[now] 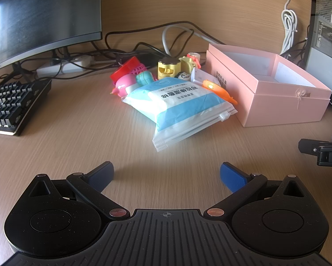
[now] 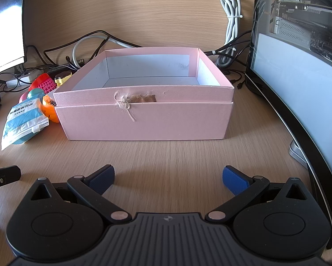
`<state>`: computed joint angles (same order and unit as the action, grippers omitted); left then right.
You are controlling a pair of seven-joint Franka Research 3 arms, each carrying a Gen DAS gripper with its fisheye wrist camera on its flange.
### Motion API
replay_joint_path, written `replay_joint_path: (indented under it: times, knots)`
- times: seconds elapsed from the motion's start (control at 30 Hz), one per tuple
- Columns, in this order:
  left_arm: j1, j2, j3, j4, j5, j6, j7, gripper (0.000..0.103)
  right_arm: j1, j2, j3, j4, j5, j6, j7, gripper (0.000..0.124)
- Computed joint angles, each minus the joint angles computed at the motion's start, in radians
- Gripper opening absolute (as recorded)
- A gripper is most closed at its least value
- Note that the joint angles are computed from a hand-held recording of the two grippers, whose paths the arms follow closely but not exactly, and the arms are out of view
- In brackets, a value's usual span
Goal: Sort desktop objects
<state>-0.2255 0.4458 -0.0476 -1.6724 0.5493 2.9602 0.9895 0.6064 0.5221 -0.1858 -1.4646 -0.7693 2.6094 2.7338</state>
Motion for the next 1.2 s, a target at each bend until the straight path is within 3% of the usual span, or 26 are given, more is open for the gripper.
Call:
replay_joint_path:
  times: [1.2]
  knots:
    - [-0.001, 0.0, 0.002, 0.0, 0.0, 0.0, -0.002, 0.103, 0.0, -0.008, 0.003, -0.011, -0.016, -0.005, 0.018, 0.103]
